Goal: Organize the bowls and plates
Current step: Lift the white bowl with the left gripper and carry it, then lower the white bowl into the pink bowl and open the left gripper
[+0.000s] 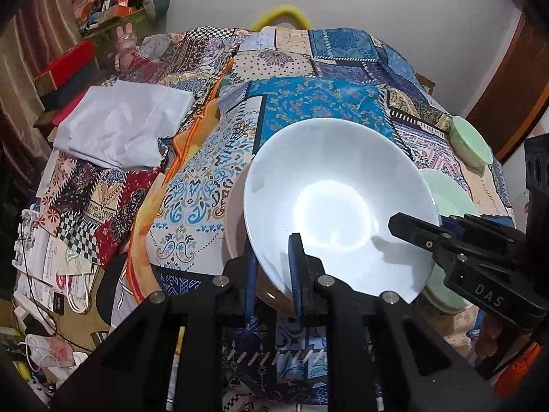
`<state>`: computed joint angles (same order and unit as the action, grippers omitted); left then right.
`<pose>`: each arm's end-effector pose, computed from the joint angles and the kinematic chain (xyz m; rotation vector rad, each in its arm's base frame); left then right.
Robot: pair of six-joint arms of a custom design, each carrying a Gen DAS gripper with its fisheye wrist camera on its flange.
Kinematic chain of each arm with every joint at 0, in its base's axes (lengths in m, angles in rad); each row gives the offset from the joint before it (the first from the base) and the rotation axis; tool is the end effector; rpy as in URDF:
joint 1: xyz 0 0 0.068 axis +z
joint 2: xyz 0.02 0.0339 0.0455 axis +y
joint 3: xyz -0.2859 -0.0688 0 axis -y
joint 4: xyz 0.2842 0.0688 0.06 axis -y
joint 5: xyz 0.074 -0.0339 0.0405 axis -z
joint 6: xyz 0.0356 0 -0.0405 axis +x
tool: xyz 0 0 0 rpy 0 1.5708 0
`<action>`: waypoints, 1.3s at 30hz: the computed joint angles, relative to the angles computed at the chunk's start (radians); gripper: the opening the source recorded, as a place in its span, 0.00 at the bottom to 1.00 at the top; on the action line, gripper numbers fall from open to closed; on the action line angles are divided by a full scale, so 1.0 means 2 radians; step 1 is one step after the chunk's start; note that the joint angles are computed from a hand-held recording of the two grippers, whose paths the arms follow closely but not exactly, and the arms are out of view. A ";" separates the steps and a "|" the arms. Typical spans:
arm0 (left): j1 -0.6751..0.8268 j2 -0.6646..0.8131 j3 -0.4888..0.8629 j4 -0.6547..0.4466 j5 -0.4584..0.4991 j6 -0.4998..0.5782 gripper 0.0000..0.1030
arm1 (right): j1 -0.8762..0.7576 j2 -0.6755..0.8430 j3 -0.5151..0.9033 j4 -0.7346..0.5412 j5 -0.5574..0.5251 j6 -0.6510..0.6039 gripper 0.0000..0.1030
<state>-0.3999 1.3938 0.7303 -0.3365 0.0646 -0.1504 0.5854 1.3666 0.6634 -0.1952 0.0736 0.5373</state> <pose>0.2659 -0.1149 0.1750 0.3472 2.5714 -0.2875 0.2397 0.1557 0.1698 -0.0280 2.5073 0.3883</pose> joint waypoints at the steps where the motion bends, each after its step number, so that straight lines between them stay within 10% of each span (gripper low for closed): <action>1: 0.001 0.001 0.000 0.000 0.000 0.000 0.16 | 0.001 0.005 0.002 0.001 0.000 0.000 0.20; 39: -0.013 0.070 0.042 -0.012 -0.025 0.021 0.24 | 0.001 -0.022 -0.010 -0.025 0.042 -0.038 0.29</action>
